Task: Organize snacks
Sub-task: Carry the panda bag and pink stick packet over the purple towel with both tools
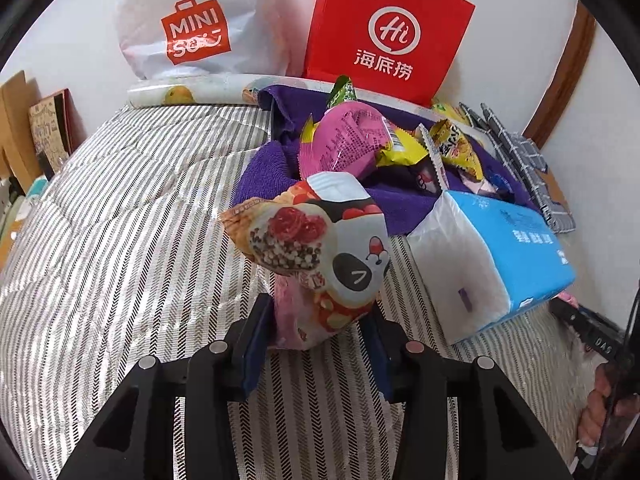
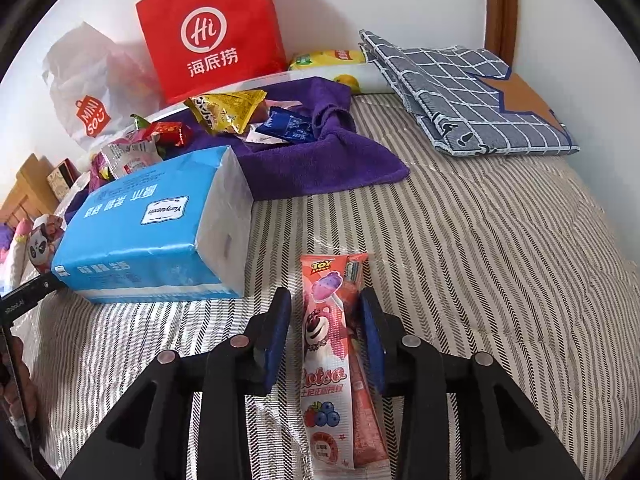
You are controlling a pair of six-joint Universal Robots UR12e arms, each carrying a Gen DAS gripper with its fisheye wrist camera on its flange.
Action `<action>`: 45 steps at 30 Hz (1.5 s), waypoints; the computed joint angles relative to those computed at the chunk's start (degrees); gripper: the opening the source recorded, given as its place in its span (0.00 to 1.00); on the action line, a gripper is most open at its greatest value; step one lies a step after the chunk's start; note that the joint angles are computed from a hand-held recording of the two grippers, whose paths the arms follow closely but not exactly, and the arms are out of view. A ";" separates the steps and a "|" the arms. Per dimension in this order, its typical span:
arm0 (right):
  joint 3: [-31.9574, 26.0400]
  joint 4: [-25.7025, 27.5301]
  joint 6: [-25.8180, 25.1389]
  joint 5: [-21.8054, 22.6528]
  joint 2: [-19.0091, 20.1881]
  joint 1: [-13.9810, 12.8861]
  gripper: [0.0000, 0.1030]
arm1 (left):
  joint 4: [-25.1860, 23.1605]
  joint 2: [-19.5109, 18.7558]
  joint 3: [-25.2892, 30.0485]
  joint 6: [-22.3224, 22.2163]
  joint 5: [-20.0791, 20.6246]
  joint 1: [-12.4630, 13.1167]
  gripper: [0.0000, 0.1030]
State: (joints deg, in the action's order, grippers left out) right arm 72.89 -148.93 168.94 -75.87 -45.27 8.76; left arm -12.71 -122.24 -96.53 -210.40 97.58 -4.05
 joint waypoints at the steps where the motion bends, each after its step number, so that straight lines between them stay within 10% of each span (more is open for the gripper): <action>1: 0.00 0.02 -0.22 -0.13 0.00 0.07 0.39 | 0.60 0.03 -0.21 -0.21 -0.51 0.14 0.39; 30: 0.17 -0.26 1.68 0.89 0.03 -0.43 0.28 | -4.35 -1.30 3.85 0.92 3.27 -0.58 0.53; 34: 0.16 -0.20 1.77 1.24 0.03 -0.50 0.29 | -4.82 -1.56 4.38 0.97 3.60 -0.63 0.37; 45: 0.08 -0.09 2.28 2.01 0.08 -0.70 0.27 | -1.64 0.11 2.35 1.32 2.52 -1.14 0.34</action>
State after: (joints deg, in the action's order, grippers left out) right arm 72.97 -149.01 171.22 -73.86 -45.19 8.06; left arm -14.35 -122.13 -94.17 -209.08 100.09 -5.19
